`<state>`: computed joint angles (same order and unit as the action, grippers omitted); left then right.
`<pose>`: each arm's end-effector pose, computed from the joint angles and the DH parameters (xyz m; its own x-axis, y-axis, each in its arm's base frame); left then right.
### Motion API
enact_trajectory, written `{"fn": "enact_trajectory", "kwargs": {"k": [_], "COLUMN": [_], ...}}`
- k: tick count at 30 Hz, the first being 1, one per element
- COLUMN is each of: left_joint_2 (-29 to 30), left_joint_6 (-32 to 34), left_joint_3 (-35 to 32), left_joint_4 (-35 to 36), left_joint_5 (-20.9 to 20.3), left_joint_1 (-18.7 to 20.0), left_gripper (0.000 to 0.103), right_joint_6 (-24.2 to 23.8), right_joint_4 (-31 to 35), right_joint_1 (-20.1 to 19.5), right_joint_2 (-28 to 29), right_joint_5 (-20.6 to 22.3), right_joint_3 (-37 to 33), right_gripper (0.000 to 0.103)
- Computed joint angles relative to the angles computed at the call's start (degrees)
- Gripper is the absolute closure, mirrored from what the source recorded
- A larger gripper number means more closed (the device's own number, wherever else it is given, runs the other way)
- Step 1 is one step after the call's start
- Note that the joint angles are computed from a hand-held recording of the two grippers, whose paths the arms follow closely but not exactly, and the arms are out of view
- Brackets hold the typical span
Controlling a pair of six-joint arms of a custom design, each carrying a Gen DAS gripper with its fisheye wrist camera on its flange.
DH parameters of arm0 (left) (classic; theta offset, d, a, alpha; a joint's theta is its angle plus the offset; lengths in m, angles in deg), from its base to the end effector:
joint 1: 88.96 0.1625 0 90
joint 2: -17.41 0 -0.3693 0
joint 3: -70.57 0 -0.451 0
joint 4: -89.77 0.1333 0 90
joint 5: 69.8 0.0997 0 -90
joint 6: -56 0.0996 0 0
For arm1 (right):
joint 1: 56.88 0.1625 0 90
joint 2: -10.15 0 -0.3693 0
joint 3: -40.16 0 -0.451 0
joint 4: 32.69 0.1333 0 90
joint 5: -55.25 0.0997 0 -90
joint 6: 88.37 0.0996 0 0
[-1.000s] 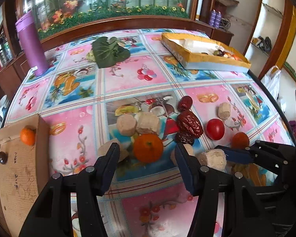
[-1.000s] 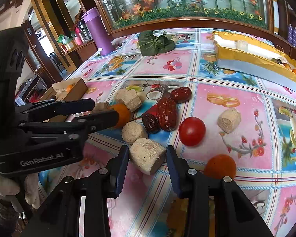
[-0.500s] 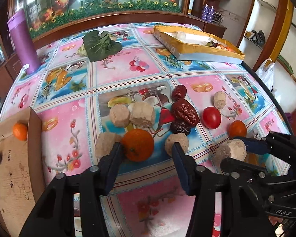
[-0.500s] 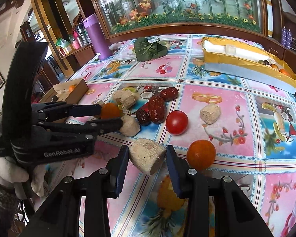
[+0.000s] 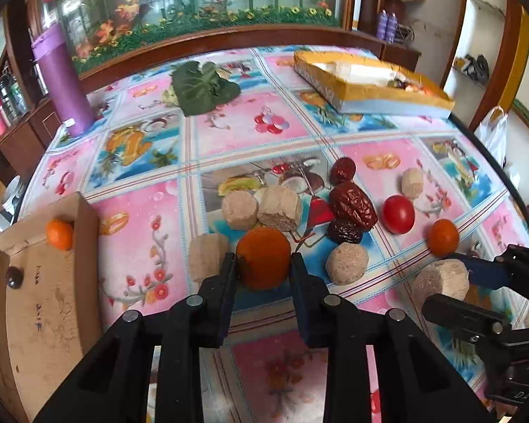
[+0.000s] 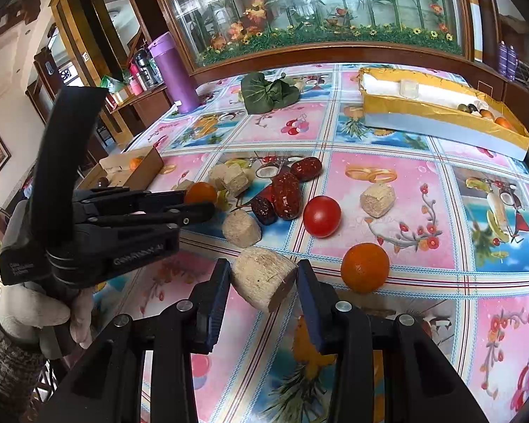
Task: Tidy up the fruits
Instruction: 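Grasp the large orange with the left gripper while the right gripper grasps the tan cylindrical cake, then carry both items into the cardboard box and open both grippers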
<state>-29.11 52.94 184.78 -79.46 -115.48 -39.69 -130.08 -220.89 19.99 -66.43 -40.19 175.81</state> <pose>-0.1968 -0.5395 -0.0366 -0.6666 0.3208 -0.6729 0.6046 0.7607 -0.2363 0.0167 -0.4736 0.1209 -0.8308 -0.2903 0.4748 -0.5045 0.7532 -0.4222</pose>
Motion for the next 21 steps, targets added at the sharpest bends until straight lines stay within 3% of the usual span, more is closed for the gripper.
{"fn": "enact_trajectory", "kwargs": {"k": [7,11,15,21], "left_joint_2": [-8.96,-15.27,-20.04,-23.06], "left_joint_6": [-1.93,-2.14,-2.54,-2.97], "left_joint_3": [7.30,10.95,12.61,11.03], "left_joint_4": [-4.38,-3.55,-1.33,0.72], "left_joint_5": [-2.67,-0.02,4.87,7.87], "left_joint_1": [-1.71,-1.60,1.21,8.09], "left_gripper": [0.075,0.075,0.074,0.074], "right_joint_6": [0.20,0.22,0.14,0.31], "right_joint_4": [-1.01,-2.27,-3.57,-2.82], "right_joint_1": [3.83,8.49,13.97,20.82], "right_joint_2": [0.05,2.90,8.93,20.84], "right_joint_5": [-1.58,-3.51,-6.28,-9.86], "right_joint_3": [0.67,-0.66,-4.00,-12.48], "right_gripper": [0.061,0.061,0.061,0.061]}}
